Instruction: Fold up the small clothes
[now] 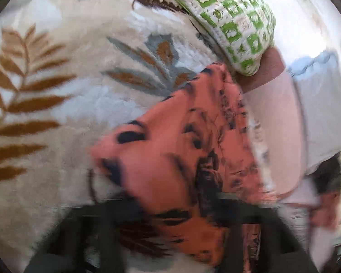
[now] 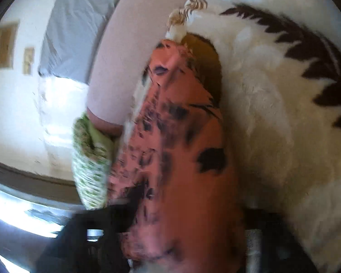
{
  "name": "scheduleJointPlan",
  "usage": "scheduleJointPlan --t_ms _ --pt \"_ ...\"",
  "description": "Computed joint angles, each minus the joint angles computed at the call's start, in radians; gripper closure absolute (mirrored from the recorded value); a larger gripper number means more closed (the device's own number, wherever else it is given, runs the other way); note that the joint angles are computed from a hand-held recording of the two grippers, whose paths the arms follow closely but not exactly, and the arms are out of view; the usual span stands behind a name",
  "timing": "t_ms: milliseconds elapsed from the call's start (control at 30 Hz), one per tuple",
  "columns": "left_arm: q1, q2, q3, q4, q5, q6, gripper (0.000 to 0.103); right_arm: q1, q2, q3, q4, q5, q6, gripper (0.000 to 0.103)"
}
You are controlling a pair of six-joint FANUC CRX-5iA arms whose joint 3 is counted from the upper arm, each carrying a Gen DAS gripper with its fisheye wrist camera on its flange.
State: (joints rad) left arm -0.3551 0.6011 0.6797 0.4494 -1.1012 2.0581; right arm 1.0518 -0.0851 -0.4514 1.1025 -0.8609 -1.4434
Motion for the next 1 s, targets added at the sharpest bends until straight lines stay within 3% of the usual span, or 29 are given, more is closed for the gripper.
scheduleJointPlan --t_ms 167,267,467,567,633,700,767,800,900,1000 --pt "-0.012 -0.063 -0.042 -0.044 0.024 -0.103 0.08 0.054 0.005 0.055 -0.069 -0.104 0.148 0.083" --pt "-0.025 -0.116 -0.064 -0.078 0.024 -0.166 0.081 0.116 0.028 0.161 -0.122 -0.24 0.314 0.084" --pt "-0.041 -0.395 -0.349 -0.164 0.065 -0.322 0.08 0.272 -0.005 0.185 -0.101 -0.369 0.329 0.084" --pt "-0.086 -0.465 -0.392 -0.333 -0.041 -0.309 0.065 0.355 -0.014 0.189 -0.183 -0.399 0.333 0.083" --pt "-0.114 -0.483 -0.39 -0.446 -0.12 -0.246 0.058 0.382 -0.014 0.211 -0.342 -0.39 0.385 0.072" --pt "-0.132 -0.499 -0.369 -0.542 -0.163 -0.184 0.049 0.416 -0.035 0.156 -0.333 -0.367 0.316 0.067" --pt "-0.146 -0.533 -0.352 -0.634 -0.142 -0.154 0.047 0.43 -0.046 0.15 -0.328 -0.385 0.263 0.055" --pt "-0.16 -0.544 -0.338 -0.686 -0.133 -0.141 0.043 0.435 -0.05 0.159 -0.328 -0.411 0.261 0.044" --pt "-0.207 -0.569 -0.293 -0.828 -0.094 -0.12 0.038 0.453 -0.033 0.246 -0.33 -0.574 0.335 0.042" --pt "-0.228 -0.583 -0.263 -0.875 -0.061 -0.115 0.037 0.481 -0.003 0.319 -0.287 -0.714 0.401 0.042"
